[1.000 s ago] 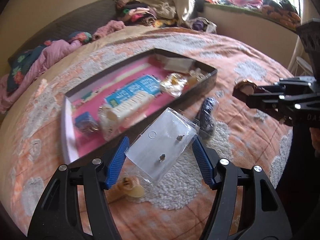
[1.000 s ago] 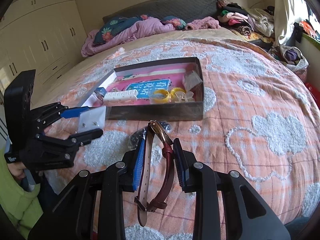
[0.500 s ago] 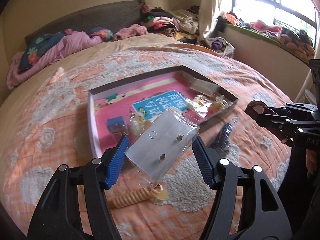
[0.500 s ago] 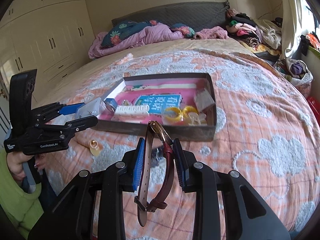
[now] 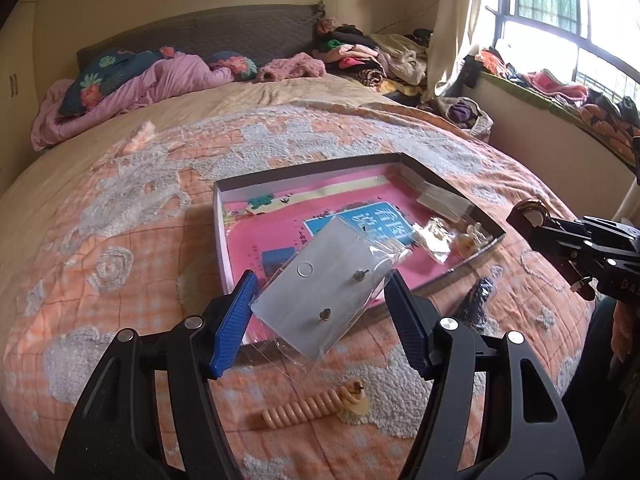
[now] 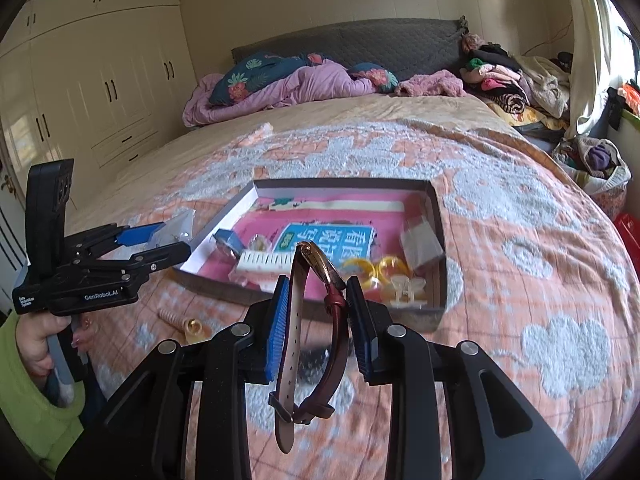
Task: Organize jewelry
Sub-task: 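Lower the earring packet into the box with the left tool while the right tool drops the strap there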
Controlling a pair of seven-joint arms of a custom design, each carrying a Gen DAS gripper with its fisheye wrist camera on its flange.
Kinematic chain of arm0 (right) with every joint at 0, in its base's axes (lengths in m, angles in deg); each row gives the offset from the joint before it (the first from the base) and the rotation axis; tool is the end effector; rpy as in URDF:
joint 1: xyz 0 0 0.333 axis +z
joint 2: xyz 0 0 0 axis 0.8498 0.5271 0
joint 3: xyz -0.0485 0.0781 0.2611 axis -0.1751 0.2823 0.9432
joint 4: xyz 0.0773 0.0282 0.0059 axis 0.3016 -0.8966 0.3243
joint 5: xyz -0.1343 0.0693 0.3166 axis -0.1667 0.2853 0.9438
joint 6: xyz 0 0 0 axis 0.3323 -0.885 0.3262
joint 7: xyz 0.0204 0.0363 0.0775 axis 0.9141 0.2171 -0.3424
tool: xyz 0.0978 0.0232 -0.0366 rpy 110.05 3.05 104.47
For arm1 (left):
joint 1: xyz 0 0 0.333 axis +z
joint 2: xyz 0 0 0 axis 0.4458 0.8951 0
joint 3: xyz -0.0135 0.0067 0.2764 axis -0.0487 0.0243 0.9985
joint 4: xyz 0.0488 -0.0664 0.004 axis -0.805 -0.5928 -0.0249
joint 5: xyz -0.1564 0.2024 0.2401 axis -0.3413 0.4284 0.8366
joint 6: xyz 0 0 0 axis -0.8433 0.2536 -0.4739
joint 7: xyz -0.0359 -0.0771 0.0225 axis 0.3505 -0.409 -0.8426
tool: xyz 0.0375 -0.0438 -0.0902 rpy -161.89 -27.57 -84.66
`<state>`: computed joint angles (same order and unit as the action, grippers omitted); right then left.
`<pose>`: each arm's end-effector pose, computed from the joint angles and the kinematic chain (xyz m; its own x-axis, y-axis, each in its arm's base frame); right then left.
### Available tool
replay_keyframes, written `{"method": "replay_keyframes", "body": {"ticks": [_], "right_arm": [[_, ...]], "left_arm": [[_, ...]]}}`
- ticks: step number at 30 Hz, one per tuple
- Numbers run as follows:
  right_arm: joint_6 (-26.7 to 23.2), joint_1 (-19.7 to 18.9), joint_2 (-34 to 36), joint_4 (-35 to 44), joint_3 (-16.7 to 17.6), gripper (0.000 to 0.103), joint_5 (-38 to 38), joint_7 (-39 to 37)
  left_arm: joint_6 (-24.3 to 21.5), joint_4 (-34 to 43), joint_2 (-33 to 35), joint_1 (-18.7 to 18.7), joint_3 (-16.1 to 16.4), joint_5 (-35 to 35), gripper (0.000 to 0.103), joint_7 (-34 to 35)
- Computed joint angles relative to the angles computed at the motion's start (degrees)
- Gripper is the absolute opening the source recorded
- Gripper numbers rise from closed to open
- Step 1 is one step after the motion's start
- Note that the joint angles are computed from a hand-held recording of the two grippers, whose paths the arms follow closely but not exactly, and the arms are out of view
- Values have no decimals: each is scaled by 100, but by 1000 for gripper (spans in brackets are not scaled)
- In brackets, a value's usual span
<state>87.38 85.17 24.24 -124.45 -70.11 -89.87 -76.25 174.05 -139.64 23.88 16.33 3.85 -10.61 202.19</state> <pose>0.4168 0.3205 0.3618 -0.1123 -0.9786 -0.1726 -0.5761 0.2056 -0.7911 0.5439 -0.2555 0.3590 -0.7191 -0.6940 0.0341 -0.4573 0.4358 -0.7752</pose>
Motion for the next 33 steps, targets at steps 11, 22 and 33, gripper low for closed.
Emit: {"method": "replay_keyframes", "body": {"ticks": [11, 22, 33], "right_arm": [[14, -149, 132, 289, -139, 28, -5, -252], [99, -301, 438, 673, -332, 28, 191, -696], [486, -430, 942, 1104, -590, 28, 587, -1181]], "left_arm": [[43, 503, 440, -196, 272, 1022, 57, -1333], [48, 1099, 996, -567, 587, 2684, 57, -2973], [-216, 1619, 1458, -778, 711, 3649, 57, -3780]]}}
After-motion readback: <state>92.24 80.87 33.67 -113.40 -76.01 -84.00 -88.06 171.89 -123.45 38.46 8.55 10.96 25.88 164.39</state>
